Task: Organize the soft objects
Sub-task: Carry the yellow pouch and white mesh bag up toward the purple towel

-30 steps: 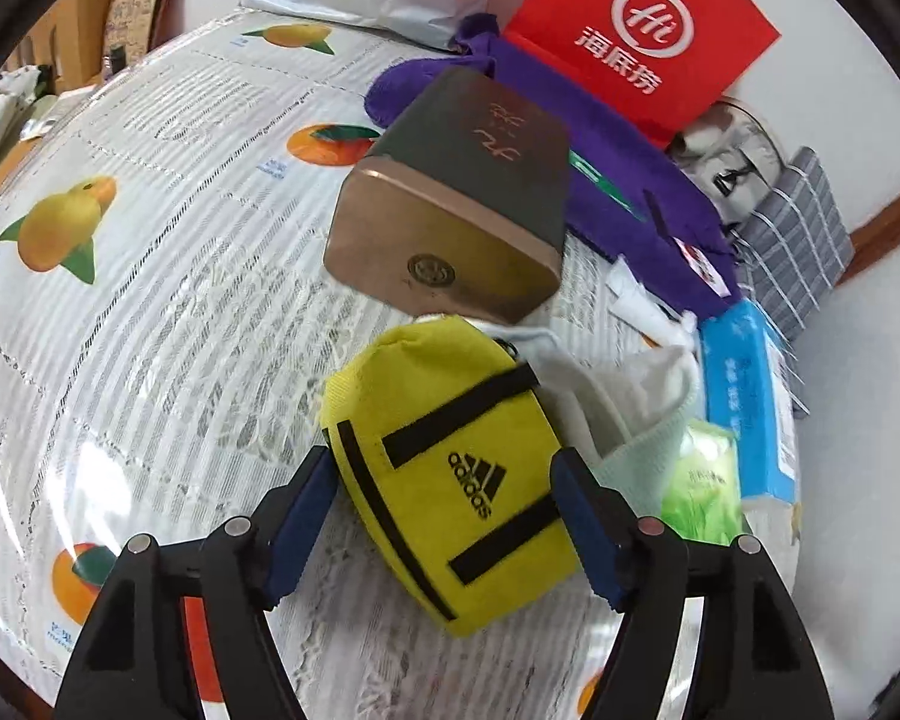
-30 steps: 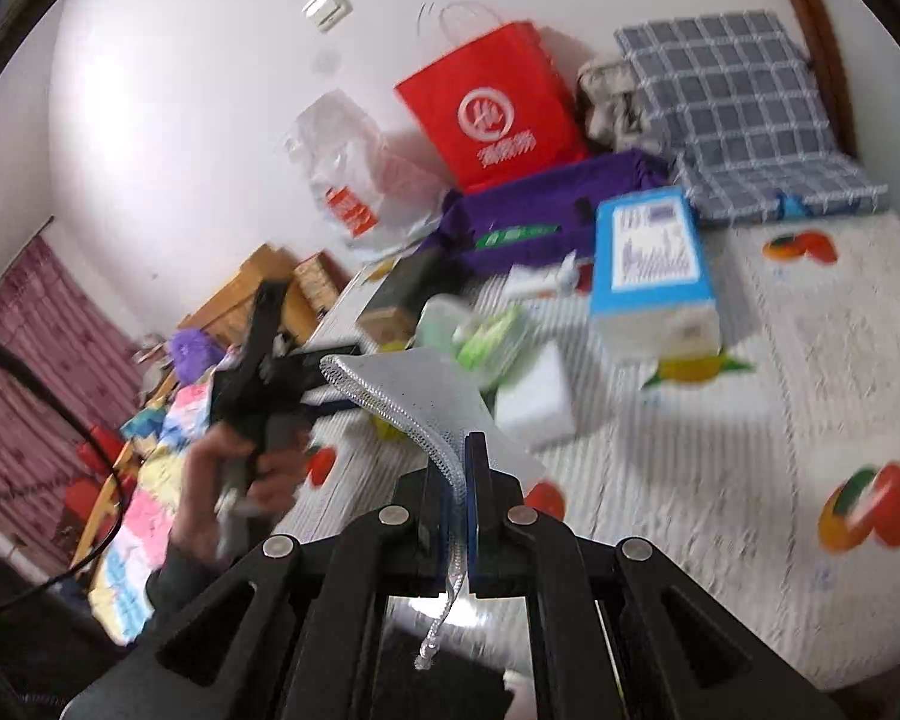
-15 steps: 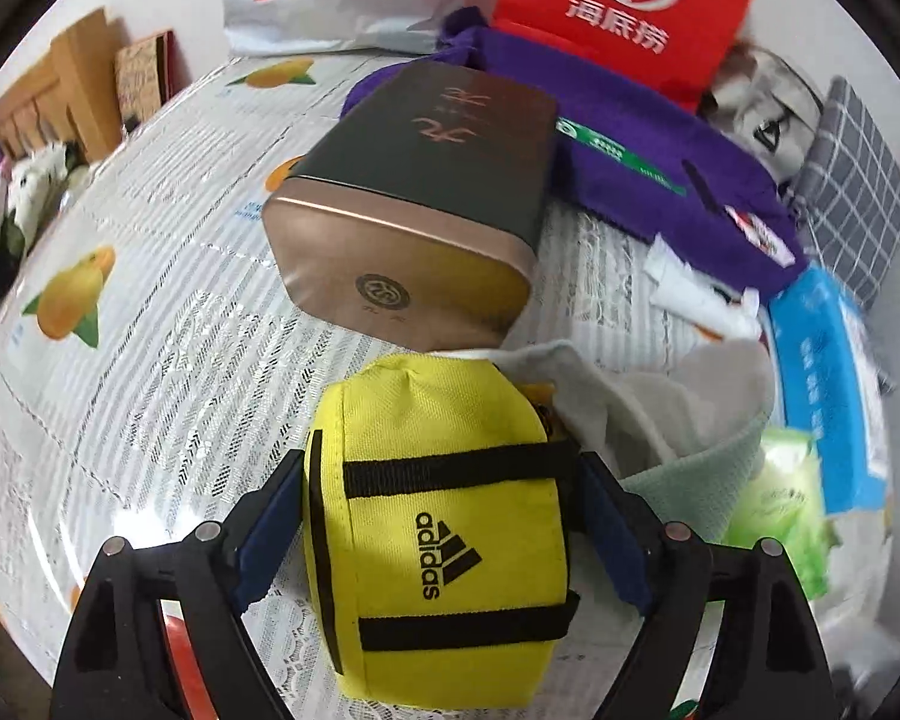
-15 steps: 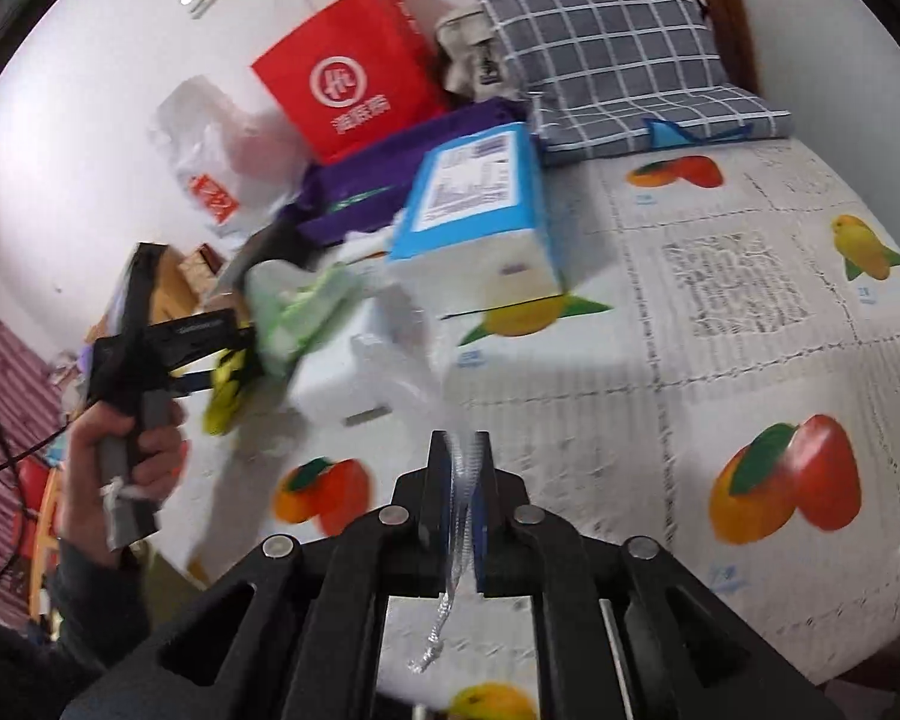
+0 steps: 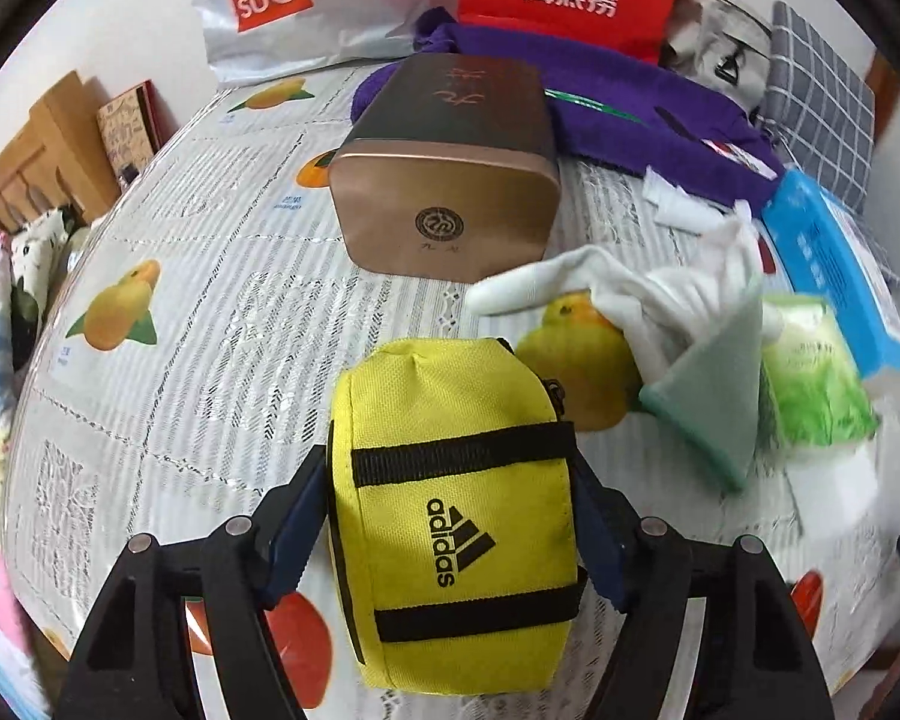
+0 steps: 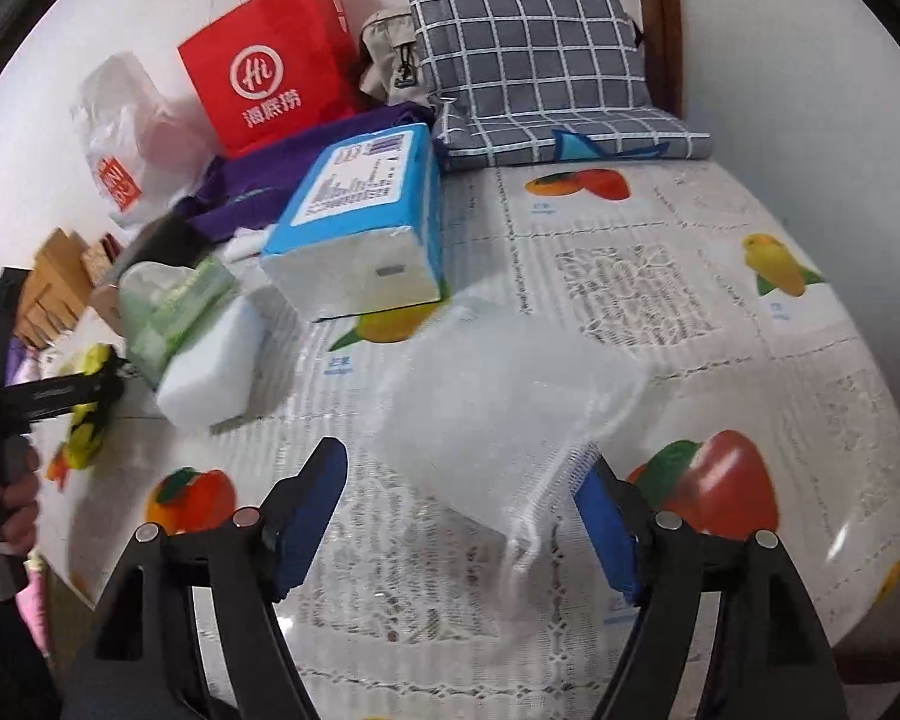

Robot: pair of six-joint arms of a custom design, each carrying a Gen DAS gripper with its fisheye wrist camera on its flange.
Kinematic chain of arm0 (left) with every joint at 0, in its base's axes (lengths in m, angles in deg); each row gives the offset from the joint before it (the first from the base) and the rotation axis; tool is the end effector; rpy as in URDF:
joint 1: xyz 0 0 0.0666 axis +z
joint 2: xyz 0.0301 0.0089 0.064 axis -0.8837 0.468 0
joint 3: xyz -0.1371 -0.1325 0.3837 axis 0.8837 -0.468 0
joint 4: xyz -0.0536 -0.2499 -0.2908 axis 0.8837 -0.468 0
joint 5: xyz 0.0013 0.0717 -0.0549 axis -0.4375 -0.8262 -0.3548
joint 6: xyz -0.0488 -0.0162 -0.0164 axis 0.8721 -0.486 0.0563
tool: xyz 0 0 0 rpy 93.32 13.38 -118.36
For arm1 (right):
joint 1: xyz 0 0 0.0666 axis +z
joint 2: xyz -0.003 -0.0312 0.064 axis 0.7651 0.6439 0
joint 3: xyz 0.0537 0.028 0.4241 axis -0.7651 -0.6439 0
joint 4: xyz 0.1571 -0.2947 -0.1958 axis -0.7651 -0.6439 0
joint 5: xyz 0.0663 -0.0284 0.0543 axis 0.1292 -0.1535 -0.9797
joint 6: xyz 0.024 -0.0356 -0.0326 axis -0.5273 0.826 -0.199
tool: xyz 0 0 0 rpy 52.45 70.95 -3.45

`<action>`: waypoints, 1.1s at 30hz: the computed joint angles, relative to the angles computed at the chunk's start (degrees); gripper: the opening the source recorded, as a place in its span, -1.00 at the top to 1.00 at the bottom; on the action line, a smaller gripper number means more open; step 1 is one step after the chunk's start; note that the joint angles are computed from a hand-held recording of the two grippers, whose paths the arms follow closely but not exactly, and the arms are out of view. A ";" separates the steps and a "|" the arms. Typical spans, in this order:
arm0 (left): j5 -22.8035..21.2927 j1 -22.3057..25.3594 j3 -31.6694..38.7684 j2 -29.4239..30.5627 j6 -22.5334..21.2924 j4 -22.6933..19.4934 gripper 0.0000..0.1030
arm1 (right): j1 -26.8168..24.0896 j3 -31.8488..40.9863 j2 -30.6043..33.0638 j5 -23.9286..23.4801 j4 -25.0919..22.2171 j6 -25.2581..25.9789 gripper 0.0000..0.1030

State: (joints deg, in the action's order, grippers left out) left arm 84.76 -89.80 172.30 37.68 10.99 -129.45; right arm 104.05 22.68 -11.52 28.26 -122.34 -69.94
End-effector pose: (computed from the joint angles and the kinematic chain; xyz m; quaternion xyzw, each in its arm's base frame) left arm 0.4789 -0.2507 0.4756 0.2002 0.9536 -0.0459 0.2203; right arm 0.2245 0.2745 0.4703 0.2762 0.9050 -0.0053 0.3236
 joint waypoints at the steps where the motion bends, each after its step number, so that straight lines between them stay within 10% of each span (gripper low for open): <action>1: 0.27 0.11 -0.20 -0.17 -0.39 0.16 -0.43 | -0.40 -0.20 0.04 -0.16 -0.14 -0.13 -0.61; 17: 0.80 -0.53 -2.61 -1.26 -3.53 2.73 -0.76 | -7.24 2.07 6.44 -0.56 -1.14 4.20 -0.93; 20: 1.42 -0.30 -3.78 -2.14 -4.39 4.06 -0.65 | -7.01 2.10 6.39 0.63 -0.41 4.37 -0.63; 25: 2.53 0.60 -4.91 -3.37 -4.67 4.93 -0.28 | -5.95 2.23 5.90 1.44 0.30 5.92 0.43; 33: 7.82 3.12 -5.60 -5.48 -4.51 3.43 -0.08 | -3.13 3.08 4.95 0.40 2.25 4.18 0.73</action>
